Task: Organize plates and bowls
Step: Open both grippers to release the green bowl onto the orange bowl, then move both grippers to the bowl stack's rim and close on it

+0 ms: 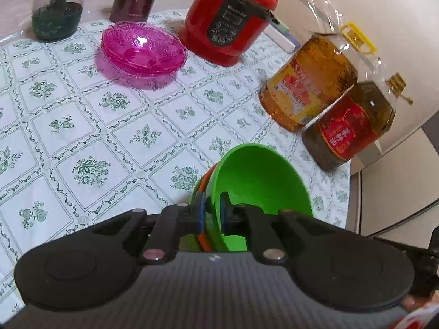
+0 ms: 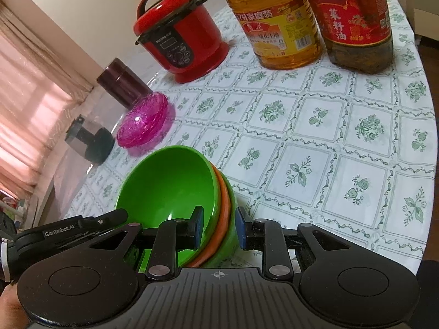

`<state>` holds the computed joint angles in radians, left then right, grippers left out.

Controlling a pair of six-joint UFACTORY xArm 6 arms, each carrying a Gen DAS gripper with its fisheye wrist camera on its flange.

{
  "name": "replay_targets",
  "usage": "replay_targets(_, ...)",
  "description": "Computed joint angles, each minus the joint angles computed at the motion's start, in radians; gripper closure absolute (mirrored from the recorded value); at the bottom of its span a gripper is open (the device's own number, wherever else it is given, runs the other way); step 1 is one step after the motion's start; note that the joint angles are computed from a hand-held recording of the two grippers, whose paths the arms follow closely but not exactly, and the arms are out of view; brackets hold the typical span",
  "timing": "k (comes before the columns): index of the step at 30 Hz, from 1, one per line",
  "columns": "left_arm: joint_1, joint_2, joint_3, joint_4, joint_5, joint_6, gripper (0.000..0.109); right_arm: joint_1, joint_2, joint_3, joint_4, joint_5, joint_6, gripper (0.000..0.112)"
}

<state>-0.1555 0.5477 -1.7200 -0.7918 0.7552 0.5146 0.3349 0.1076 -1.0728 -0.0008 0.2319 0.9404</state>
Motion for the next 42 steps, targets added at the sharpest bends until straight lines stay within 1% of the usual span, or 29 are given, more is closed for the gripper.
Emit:
replay_targets(4, 0.005, -0.058, 0.07, -0.047, -0.035, 0.028, 0.099, 0.003, -0.024, 0.022, -0.036, -0.008, 0.043, 0.087)
replay_targets(8, 0.011, -0.119, 0.146, -0.084, -0.06, 0.057, 0.091, 0.01, -0.047, 0.048, -0.058, -0.016, 0.077, 0.087)
replay_targets(12, 0.013, -0.184, 0.239, -0.111, -0.087, 0.096, 0.088, 0.021, -0.07, 0.067, -0.133, 0.0, 0.141, 0.086)
replay_targets(15, 0.01, -0.229, 0.31, -0.121, -0.111, 0.115, 0.084, 0.033, -0.091, 0.09, -0.162, 0.005, 0.167, 0.085)
replay_targets(17, 0.003, -0.257, 0.357, -0.117, -0.135, 0.125, 0.083, 0.039, -0.105, 0.109, -0.191, 0.006, 0.201, 0.081)
replay_targets(19, -0.003, -0.277, 0.392, -0.115, -0.146, 0.139, 0.083, 0.043, -0.116, 0.127, -0.223, 0.005, 0.24, 0.071)
replay_targets(21, -0.006, -0.292, 0.419, -0.117, -0.154, 0.147, 0.082, 0.048, -0.127, 0.146, -0.24, 0.002, 0.267, 0.066)
replay_targets(23, -0.01, -0.307, 0.447, -0.115, -0.169, 0.156, 0.081, 0.054, -0.134, 0.159, -0.23, 0.003, 0.266, 0.064)
replay_targets(28, -0.023, -0.335, 0.501, -0.11, -0.216, 0.182, 0.078, 0.057, -0.157, 0.192, -0.248, 0.004, 0.302, 0.062)
replay_targets(34, -0.029, -0.347, 0.528, -0.105, -0.23, 0.191, 0.078, 0.059, -0.159, 0.199, -0.241, 0.01, 0.31, 0.062)
replay_targets(42, -0.028, -0.346, 0.533, -0.101, -0.225, 0.185, 0.077, 0.061, -0.154, 0.199, -0.237, 0.005, 0.314, 0.061)
